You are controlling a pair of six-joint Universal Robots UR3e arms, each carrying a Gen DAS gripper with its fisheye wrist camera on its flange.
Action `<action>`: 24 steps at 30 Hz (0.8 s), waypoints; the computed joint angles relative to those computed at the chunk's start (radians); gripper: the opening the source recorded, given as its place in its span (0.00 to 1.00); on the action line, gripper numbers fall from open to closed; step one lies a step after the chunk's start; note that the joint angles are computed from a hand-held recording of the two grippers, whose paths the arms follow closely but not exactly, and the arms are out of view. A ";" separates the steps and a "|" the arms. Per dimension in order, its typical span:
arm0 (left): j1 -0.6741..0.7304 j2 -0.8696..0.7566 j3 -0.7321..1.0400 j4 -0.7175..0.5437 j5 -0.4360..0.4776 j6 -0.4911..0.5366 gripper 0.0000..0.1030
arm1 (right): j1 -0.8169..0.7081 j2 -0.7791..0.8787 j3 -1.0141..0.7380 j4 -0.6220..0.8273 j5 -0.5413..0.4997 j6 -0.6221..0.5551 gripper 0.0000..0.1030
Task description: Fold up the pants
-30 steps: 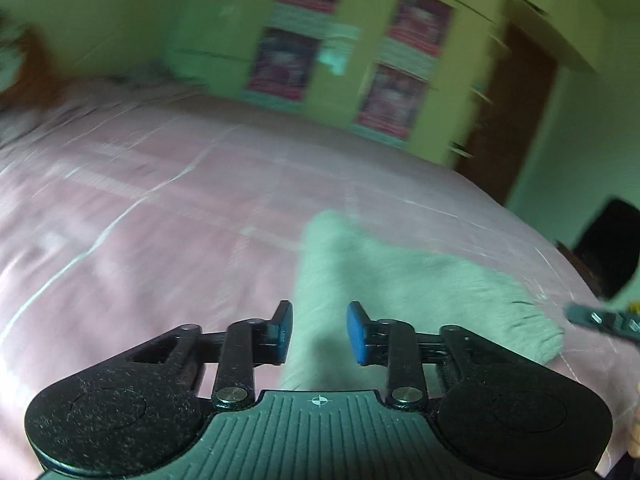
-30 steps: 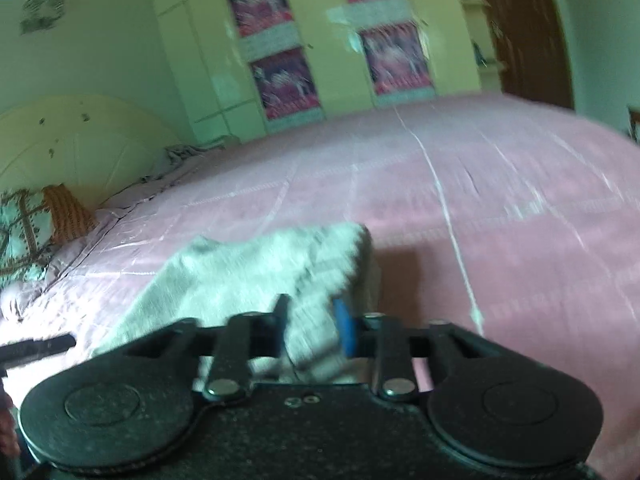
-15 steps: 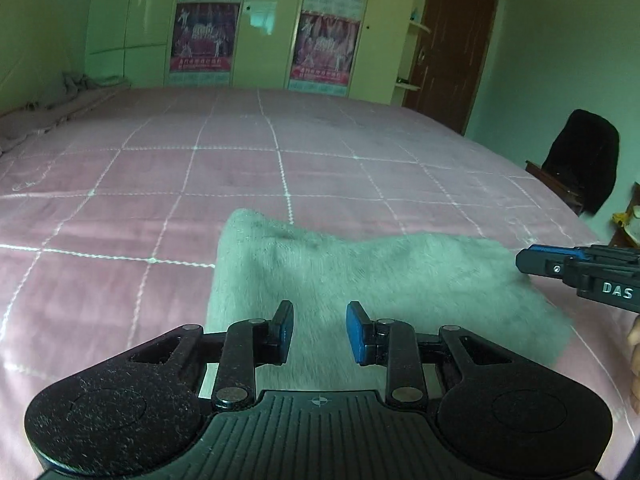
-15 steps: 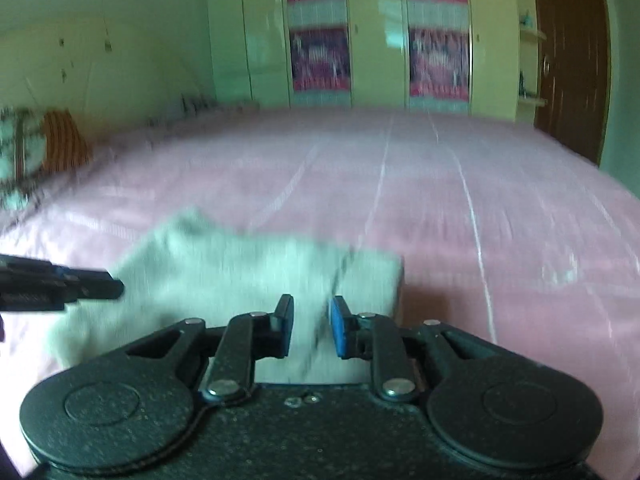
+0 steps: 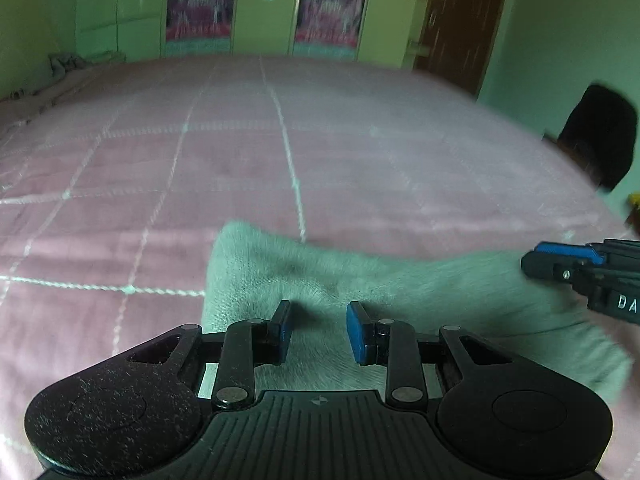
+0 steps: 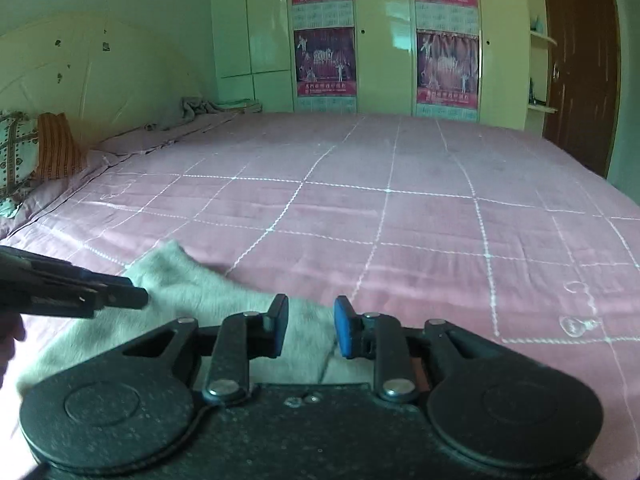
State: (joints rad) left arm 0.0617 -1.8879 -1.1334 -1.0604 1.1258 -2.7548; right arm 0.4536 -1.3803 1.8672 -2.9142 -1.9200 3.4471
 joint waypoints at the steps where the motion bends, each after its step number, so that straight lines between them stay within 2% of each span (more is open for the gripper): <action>1: -0.022 -0.039 0.031 -0.018 0.038 0.011 0.29 | -0.018 0.023 -0.022 0.030 0.022 0.003 0.21; 3: -0.032 -0.056 0.011 0.020 0.041 -0.024 0.29 | -0.056 0.065 -0.053 0.127 0.056 0.043 0.21; 5: -0.030 -0.050 0.038 -0.009 0.039 -0.039 0.29 | -0.093 0.055 -0.010 0.095 0.097 0.062 0.20; 7: 0.001 0.019 -0.037 0.040 -0.008 -0.035 0.29 | -0.094 0.035 -0.027 0.135 0.100 0.070 0.21; 9: 0.020 0.083 -0.126 0.092 -0.022 -0.024 0.29 | -0.073 0.007 -0.026 0.123 0.076 0.057 0.24; 11: 0.003 0.078 -0.136 0.062 0.023 0.025 0.29 | -0.047 -0.022 0.008 0.058 0.049 0.038 0.27; 12: -0.006 0.071 -0.150 0.089 0.037 0.037 0.29 | -0.038 -0.024 0.029 0.017 0.042 0.031 0.27; 13: -0.015 0.063 -0.152 0.110 0.045 0.032 0.29 | -0.029 -0.013 0.025 0.029 0.040 0.026 0.26; 15: -0.027 0.050 -0.101 0.065 0.064 0.019 0.29 | -0.036 0.068 -0.059 0.160 0.044 0.014 0.27; 17: -0.024 0.060 -0.090 0.041 0.060 0.032 0.29 | 0.000 0.097 -0.066 0.137 -0.017 -0.020 0.29; 24: 0.014 0.177 -0.207 0.061 0.043 0.078 0.29 | 0.028 0.058 -0.060 0.182 -0.049 -0.014 0.30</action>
State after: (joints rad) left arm 0.0753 -1.7113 -1.3402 -0.9994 1.1683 -2.6770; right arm 0.4817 -1.3218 1.8069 -2.7326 -1.9693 3.4331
